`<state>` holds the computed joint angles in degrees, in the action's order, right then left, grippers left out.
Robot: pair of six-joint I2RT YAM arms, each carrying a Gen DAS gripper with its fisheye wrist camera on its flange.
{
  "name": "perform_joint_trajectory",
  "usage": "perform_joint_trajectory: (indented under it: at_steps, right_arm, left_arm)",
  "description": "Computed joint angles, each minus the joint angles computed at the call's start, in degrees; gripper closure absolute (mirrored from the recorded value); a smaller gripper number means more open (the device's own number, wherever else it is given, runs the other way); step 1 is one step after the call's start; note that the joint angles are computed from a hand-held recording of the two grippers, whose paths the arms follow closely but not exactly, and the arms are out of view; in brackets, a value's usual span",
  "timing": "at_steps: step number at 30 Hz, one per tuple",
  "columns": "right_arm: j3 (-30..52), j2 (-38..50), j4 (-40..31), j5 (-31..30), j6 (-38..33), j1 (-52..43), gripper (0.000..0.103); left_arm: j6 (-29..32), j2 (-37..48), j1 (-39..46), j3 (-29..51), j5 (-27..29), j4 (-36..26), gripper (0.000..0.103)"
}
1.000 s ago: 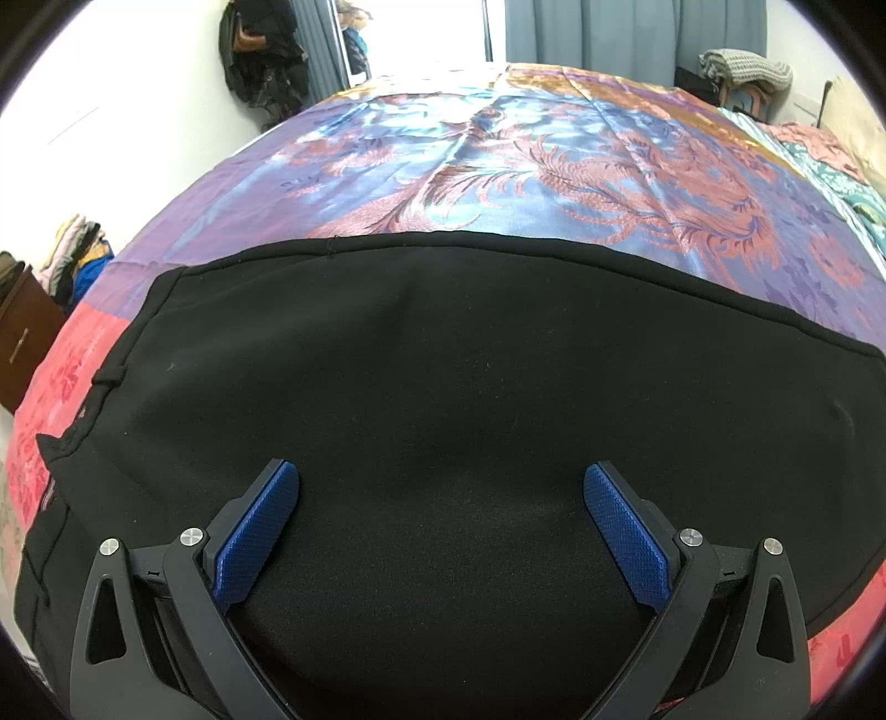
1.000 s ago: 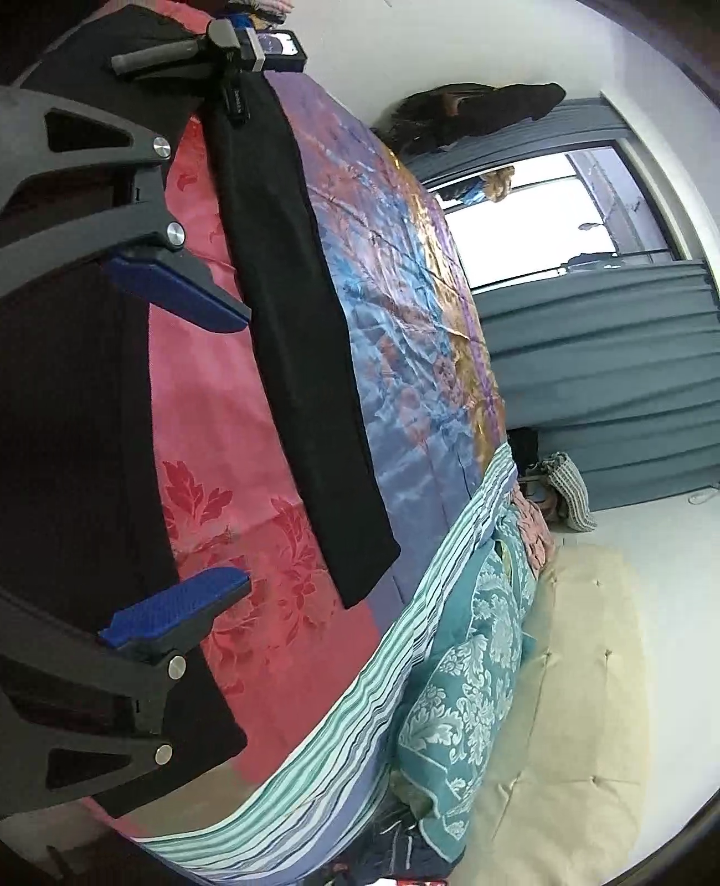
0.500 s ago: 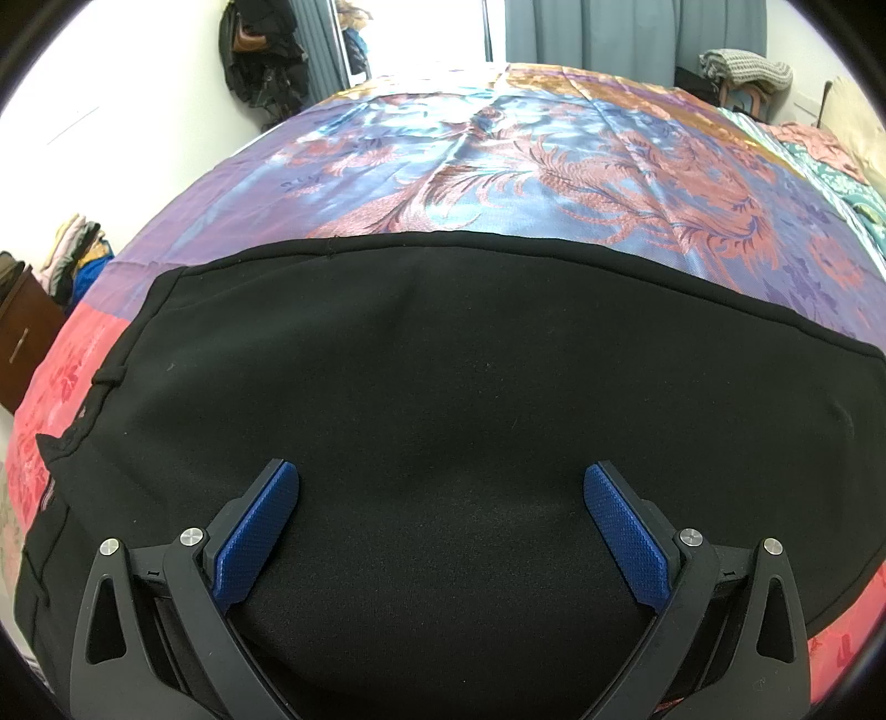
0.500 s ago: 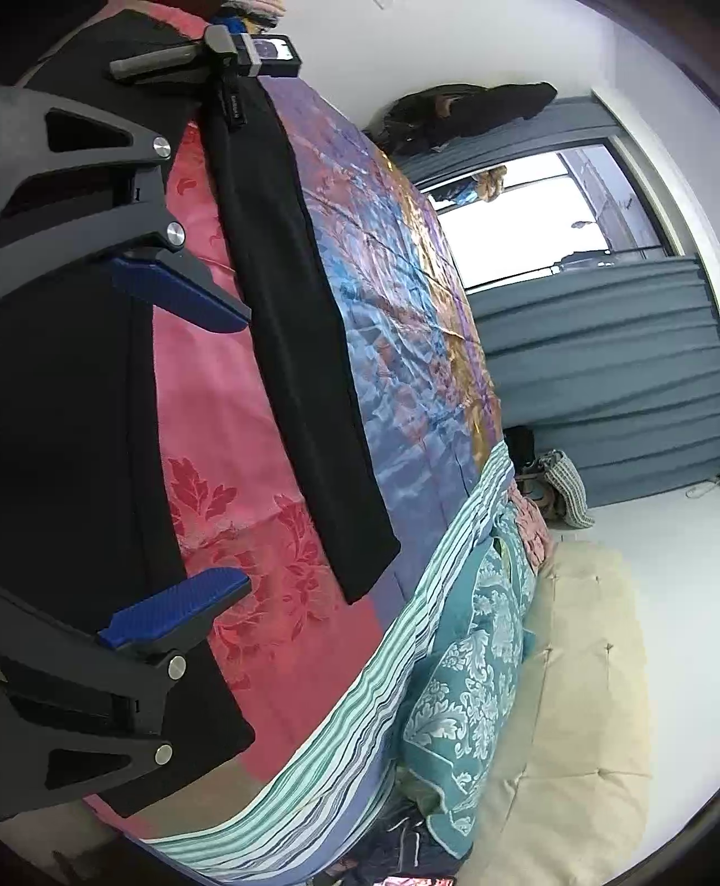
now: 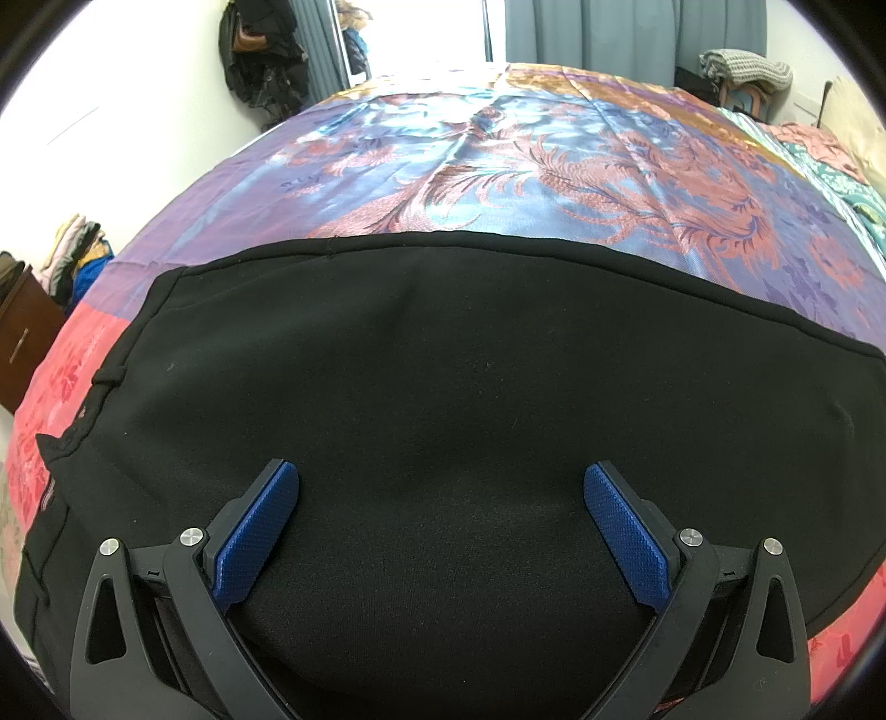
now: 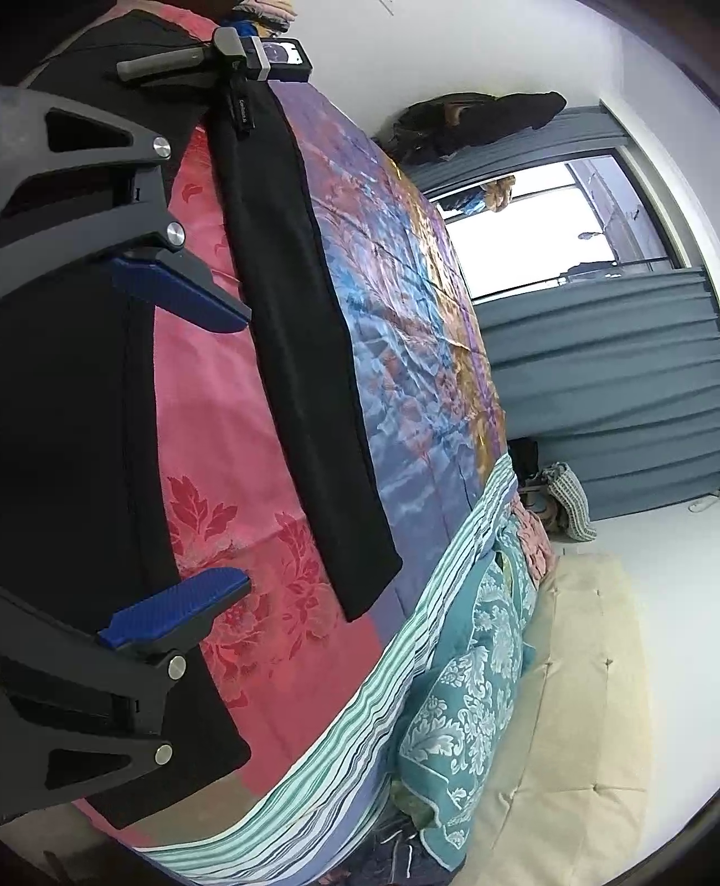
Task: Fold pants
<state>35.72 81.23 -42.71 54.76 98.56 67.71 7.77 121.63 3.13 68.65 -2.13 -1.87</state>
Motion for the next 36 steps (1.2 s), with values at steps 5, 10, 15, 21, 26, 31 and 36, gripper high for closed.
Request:
perform_joint_trajectory:
  at_steps: [5, 10, 15, 21, 26, 31, 36]
  right_arm:
    - [-0.19, -0.11, 1.01, -0.16, -0.23, -0.28, 0.017]
    - [0.09, 0.15, 1.68, -0.08, -1.24, -0.37, 0.017]
    - [-0.42, -0.15, 2.08, -0.25, -1.24, -0.43, 0.017]
    - [-2.29, -2.35, 1.54, 0.39, 2.11, -0.10, 0.017]
    - [-6.19, -6.60, 1.19, -0.47, 6.55, -0.88, 0.017]
    - [-10.41, -9.29, 8.24, -5.00, 2.27, -5.74, 0.017]
    - [-5.95, -4.22, 28.68, -15.11, -24.82, -17.69, 0.017]
  left_arm:
    - [-0.01, 0.01, -0.02, 0.07, -0.01, -0.06, 0.000]
    - [-0.01, 0.02, -0.01, 0.07, 0.00, -0.05, 0.000]
    - [0.02, 0.03, 0.03, 0.01, 0.03, 0.02, 0.000]
    - [0.01, 0.03, 0.02, 0.02, 0.02, 0.01, 0.000]
    - [0.01, 0.03, 0.01, 0.03, 0.01, 0.00, 0.000]
    - [0.01, 0.03, 0.01, 0.03, 0.02, -0.01, 0.000]
    - [0.02, 0.03, 0.02, 0.01, 0.03, 0.02, 0.000]
